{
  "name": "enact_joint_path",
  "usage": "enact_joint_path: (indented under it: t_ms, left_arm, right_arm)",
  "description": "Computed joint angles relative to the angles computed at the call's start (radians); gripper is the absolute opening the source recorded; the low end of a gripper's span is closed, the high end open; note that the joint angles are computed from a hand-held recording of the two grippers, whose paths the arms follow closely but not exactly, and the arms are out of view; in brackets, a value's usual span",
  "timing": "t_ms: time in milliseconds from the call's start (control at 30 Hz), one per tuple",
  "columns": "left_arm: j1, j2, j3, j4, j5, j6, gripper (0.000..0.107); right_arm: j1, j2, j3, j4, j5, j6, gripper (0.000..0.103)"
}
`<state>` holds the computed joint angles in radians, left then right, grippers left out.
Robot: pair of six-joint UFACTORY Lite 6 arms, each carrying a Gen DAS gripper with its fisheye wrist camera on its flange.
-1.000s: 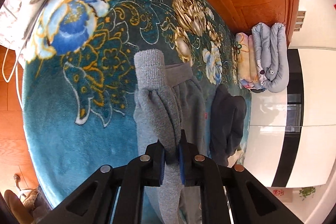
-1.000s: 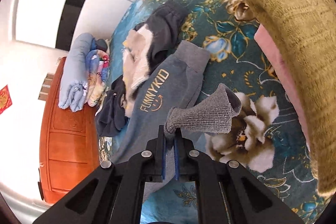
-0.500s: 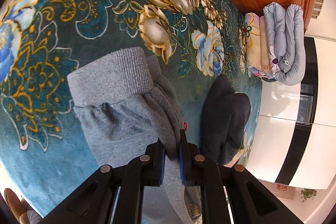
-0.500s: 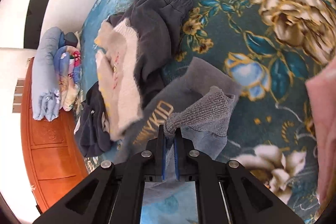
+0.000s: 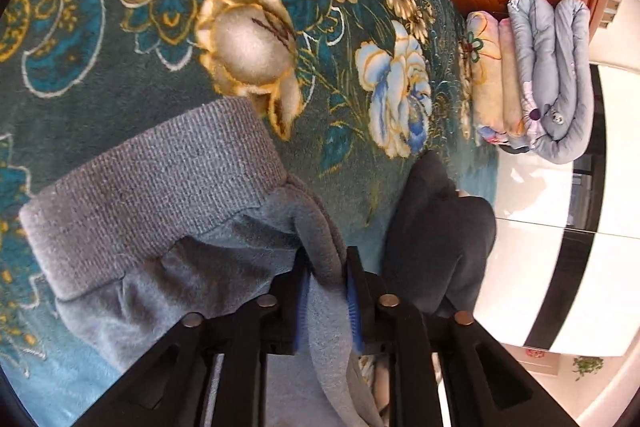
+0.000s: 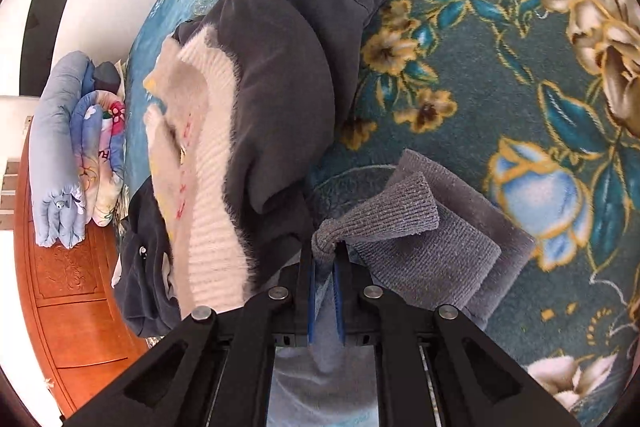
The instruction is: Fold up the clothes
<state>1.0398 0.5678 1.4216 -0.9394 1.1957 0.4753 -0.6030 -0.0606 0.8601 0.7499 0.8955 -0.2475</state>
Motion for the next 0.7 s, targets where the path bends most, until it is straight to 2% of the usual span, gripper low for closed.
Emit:
enact_joint_path:
  t_ms: [100, 167, 233, 333, 433, 533, 700]
  left_arm:
    - [0.032, 0.012, 0.014, -0.049, 0.067, 0.039, 0.057]
    - [0.075, -0.011, 0.032, -0.054, 0.121, 0.078, 0.058]
    - [0.121, -0.030, 0.060, -0.058, 0.179, 0.115, 0.060]
    - [0.202, -0.064, 0.099, -0.042, 0.245, 0.183, 0.068]
    - [0.303, -0.117, 0.044, 0.062, 0.190, 0.290, 0.071]
    - [0.373, -0.084, -0.011, 0.149, 0.140, 0.340, 0.071]
    - [0.447, 0.001, -0.086, 0.162, 0.093, 0.358, 0.071]
  right_arm:
    - [0.002, -0.020, -0.017, 0.012, -0.013, -0.040, 0.010]
    - [0.002, -0.041, -0.028, 0.014, -0.018, -0.063, 0.016]
    - [-0.019, -0.079, -0.041, 0.040, 0.000, -0.084, 0.034]
    - [-0.065, -0.157, -0.058, 0.077, 0.055, -0.131, 0.038]
    - [-0.146, -0.271, -0.092, 0.114, 0.147, -0.200, 0.048]
    - [-0.287, -0.403, -0.153, 0.119, 0.295, -0.294, 0.049]
    - [-0.415, -0.507, -0.280, 0.012, 0.393, -0.375, 0.049]
